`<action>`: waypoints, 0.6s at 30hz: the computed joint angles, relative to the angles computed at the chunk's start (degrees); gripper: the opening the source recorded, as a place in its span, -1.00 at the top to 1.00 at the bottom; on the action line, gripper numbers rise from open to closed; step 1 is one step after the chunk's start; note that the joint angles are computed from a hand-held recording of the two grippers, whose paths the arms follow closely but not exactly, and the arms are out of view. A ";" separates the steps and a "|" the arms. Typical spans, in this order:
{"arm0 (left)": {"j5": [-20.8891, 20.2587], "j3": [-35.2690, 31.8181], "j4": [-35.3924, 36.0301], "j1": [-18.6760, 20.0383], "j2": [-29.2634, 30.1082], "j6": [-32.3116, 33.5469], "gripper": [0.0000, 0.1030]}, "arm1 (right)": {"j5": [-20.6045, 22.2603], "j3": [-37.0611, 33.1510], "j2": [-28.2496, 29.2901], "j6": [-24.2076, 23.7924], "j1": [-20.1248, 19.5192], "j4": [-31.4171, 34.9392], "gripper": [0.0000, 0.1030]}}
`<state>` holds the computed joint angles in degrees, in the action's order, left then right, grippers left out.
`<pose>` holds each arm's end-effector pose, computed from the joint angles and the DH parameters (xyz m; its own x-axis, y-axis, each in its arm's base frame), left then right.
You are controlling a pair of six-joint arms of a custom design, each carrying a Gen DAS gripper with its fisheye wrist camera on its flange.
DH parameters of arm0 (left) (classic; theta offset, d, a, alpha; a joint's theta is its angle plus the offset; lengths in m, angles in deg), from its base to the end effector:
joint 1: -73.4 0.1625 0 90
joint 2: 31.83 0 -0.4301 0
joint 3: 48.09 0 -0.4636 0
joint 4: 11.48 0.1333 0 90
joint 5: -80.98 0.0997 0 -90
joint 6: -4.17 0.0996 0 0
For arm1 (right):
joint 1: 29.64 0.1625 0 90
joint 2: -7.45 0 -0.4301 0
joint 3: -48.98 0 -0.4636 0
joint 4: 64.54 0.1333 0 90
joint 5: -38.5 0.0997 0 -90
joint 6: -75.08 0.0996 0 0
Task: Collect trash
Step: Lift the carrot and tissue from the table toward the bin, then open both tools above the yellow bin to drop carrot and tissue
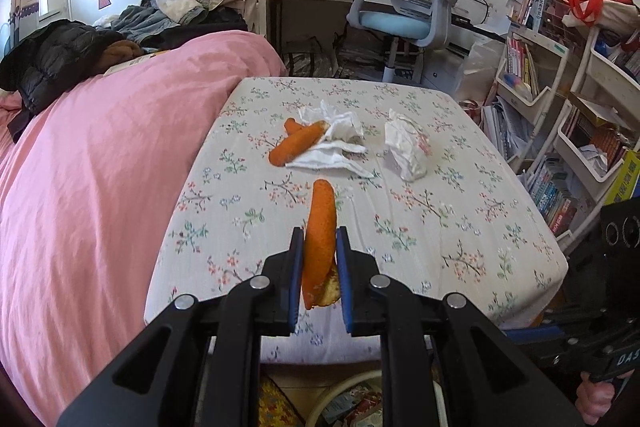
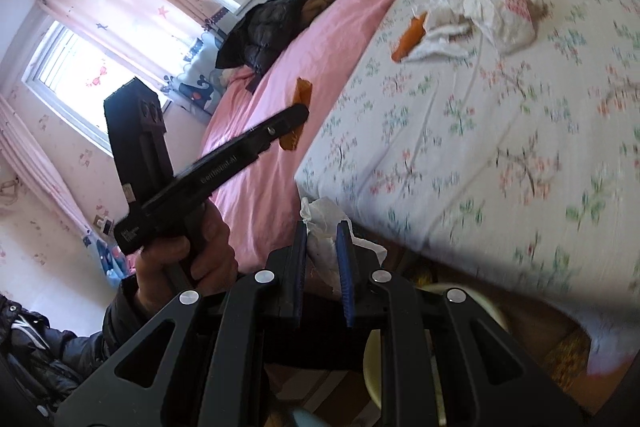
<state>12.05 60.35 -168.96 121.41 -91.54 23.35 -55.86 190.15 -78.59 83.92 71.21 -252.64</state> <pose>-0.3072 -0.5940 0.1295 -0.5200 0.7397 -0.4271 0.8516 0.4879 -0.1918 0.2054 -0.4039 0.2065 -0.9985 -0.0247 -0.0498 0.0159 0.7311 -0.6821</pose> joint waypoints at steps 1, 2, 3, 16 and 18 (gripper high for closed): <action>-0.06 0.36 0.06 -0.03 -0.30 -0.06 0.68 | -0.32 0.25 0.15 0.32 0.24 0.27 0.72; -0.15 0.72 0.18 -0.07 -0.60 -0.12 0.68 | -0.61 0.32 0.41 0.61 0.50 0.89 0.72; -0.22 1.11 0.33 -0.11 -0.89 -0.16 0.68 | -1.15 0.36 0.57 0.78 0.85 1.96 0.72; 0.66 7.20 7.06 -0.99 -5.60 -2.30 0.68 | -24.81 -2.44 5.30 5.66 8.13 11.29 -0.03; 1.16 8.90 9.43 -1.47 -6.77 -3.08 0.68 | -29.71 -2.82 6.25 6.38 8.99 11.14 -0.11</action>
<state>13.20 69.25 -159.53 119.94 -98.31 20.28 -85.56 187.32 -72.34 90.30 80.20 -241.50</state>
